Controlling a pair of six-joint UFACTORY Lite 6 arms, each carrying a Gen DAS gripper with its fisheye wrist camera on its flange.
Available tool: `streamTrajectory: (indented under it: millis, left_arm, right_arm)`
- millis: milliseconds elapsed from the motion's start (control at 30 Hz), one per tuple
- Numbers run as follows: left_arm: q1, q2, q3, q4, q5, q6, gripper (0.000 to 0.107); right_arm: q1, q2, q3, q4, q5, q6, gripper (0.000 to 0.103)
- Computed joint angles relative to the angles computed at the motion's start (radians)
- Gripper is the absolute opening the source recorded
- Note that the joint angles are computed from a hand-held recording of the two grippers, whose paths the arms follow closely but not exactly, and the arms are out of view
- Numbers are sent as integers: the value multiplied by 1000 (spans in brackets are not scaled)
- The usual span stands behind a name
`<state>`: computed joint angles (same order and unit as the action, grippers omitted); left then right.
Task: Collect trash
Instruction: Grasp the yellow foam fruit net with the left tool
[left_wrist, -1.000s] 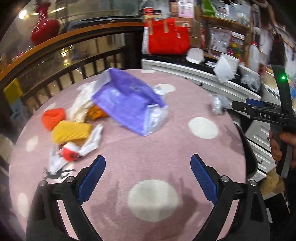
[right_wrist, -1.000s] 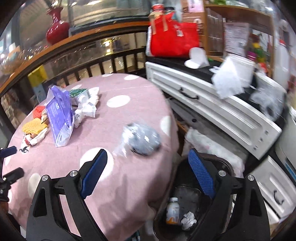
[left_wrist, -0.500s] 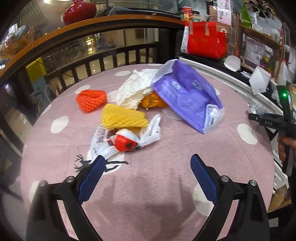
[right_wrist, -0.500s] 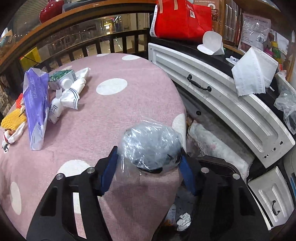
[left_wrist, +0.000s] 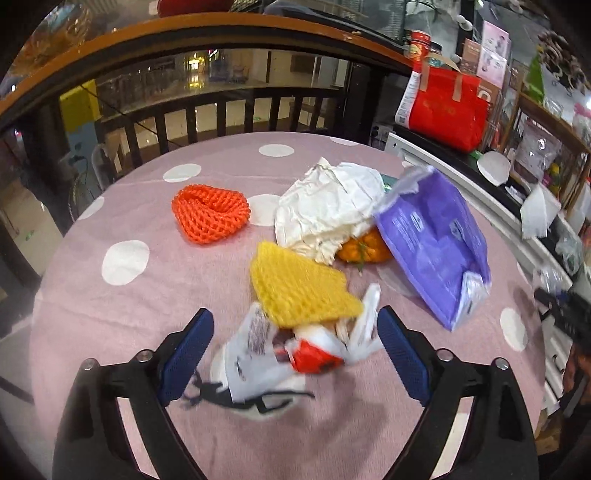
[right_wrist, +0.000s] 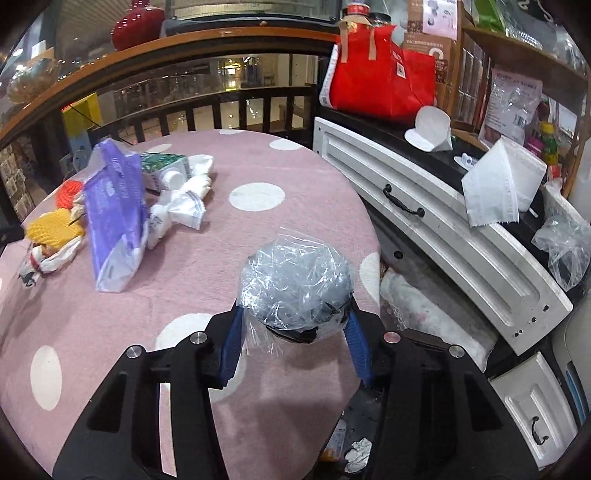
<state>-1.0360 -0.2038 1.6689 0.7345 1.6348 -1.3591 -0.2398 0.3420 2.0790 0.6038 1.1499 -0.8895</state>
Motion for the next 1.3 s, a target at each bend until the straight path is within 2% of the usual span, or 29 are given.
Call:
streamTrajectory:
  millis: [67, 167, 300, 400, 533, 667, 700, 833, 1000, 1133, 1300]
  left_arm:
    - [118, -20, -5, -63, -79, 68, 79]
    - [271, -33, -20, -174, -192, 181, 77]
    - [440, -11, -32, -298, -262, 320, 74]
    - [552, -9, -58, -400, -318, 411, 67]
    - [682, -25, -104, -545, -390, 496, 45]
    - [645, -50, -101, -500, -392, 425, 26]
    - [621, -55, -91, -474, -387, 396, 25]
    - [477, -45, -9, -326, -308, 268, 18]
    - [183, 20, 147, -79, -106, 93, 17]
    - [-64, 130, 326, 99, 75, 7, 17]
    - [-238, 302, 571, 202, 183, -2, 17]
  right_arm:
    - [-7, -41, -43, 16, 3, -20, 49]
    - [-17, -84, -89, 33, 9, -45, 49]
    - [-32, -134, -143, 45, 14, -73, 49]
    - [-44, -169, -182, 52, 13, -91, 49]
    - [-66, -197, -220, 68, 14, -113, 49]
    - [-80, -218, -255, 72, 5, -119, 49]
    - [-81, -216, -256, 73, 6, -118, 49]
    - [-95, -219, -266, 82, 16, -119, 49]
    - [-127, -229, -278, 108, 40, -135, 49]
    - [-167, -237, -287, 133, 70, -157, 49]
    - [-244, -217, -267, 160, 124, -182, 49]
